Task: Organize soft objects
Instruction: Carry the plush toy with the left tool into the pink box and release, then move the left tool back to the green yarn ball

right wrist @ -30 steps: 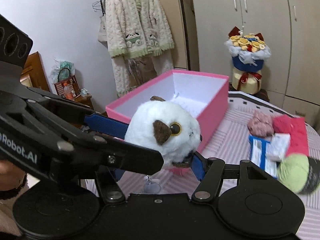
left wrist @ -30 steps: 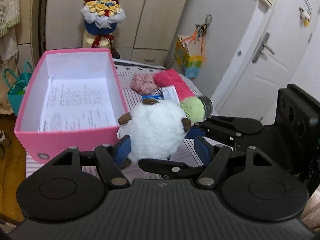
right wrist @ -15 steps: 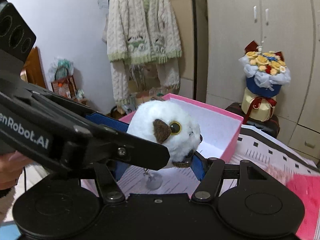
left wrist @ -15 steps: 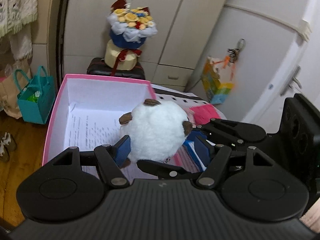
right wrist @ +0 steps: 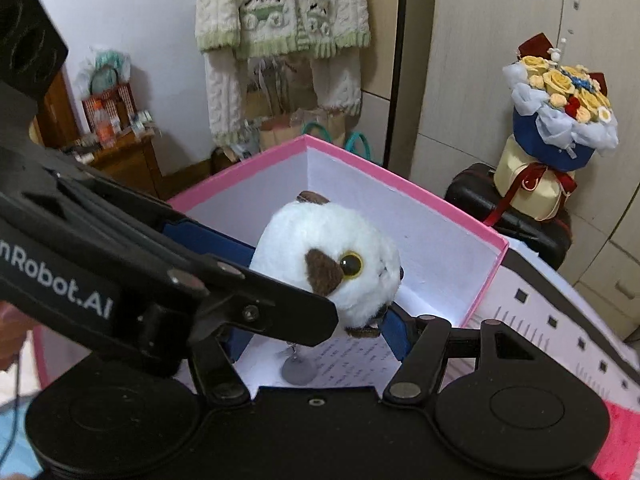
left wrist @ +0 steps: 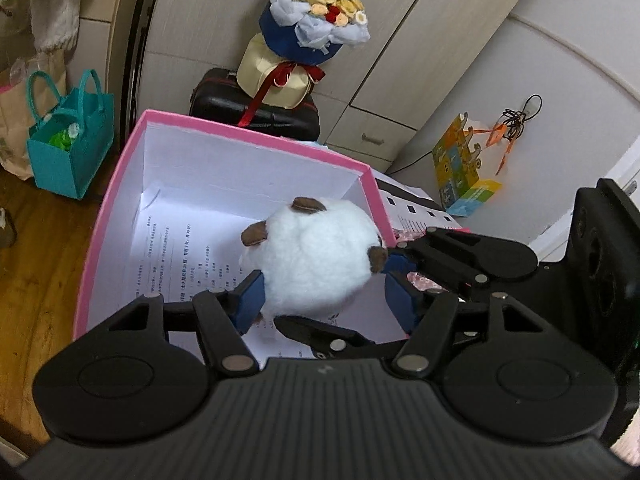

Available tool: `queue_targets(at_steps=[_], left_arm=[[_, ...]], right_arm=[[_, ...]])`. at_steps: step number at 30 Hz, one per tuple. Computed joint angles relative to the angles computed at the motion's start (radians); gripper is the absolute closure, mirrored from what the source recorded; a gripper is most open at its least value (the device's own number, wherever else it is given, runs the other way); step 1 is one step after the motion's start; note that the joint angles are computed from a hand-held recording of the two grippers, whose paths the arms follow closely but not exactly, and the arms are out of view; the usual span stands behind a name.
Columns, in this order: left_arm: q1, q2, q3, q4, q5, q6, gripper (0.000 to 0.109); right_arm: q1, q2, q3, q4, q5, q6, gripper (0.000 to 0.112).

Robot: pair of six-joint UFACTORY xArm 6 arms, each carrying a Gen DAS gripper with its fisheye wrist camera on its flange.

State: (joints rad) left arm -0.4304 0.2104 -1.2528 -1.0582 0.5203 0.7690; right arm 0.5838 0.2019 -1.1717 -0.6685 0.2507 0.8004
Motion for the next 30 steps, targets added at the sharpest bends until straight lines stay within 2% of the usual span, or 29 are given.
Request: queue_targets(at_steps=[6, 9, 11, 14, 19, 23, 25, 30], left_arm=[[0.004, 0.069, -0.067, 0.04, 0.019, -0.057, 0.048], [0.005, 0.075, -0.075, 0.047, 0.028, -0.053, 0.048], [0.007, 0.074, -0.076, 0.025, 0.03, -0.035, 0.048], [0.008, 0.061, -0.067, 0.014, 0.029, -0.008, 0.04], [-0.009, -0.041, 0.029, 0.033, -0.014, 0.094, 0.03], [-0.009, -0.144, 0.119, 0.09, -0.02, 0.115, 0.028], [-0.006, -0.205, 0.172, 0.105, -0.019, 0.126, 0.028], [-0.033, -0.39, 0.329, 0.141, -0.079, 0.16, 0.025]], right_arm=[[0.009, 0.038, -0.062, -0.068, 0.106, 0.022, 0.04], [0.008, 0.033, -0.052, -0.069, 0.104, 0.029, 0.04], [0.006, 0.021, -0.039, -0.116, 0.097, 0.067, 0.035], [0.001, -0.001, -0.015, -0.15, 0.079, 0.103, 0.031], [0.011, -0.088, 0.065, -0.216, 0.047, 0.218, 0.03], [0.031, -0.17, 0.137, -0.225, 0.043, 0.265, 0.03], [0.05, -0.218, 0.175, -0.221, 0.057, 0.276, 0.03], [0.124, -0.339, 0.251, -0.261, 0.133, 0.316, 0.03]])
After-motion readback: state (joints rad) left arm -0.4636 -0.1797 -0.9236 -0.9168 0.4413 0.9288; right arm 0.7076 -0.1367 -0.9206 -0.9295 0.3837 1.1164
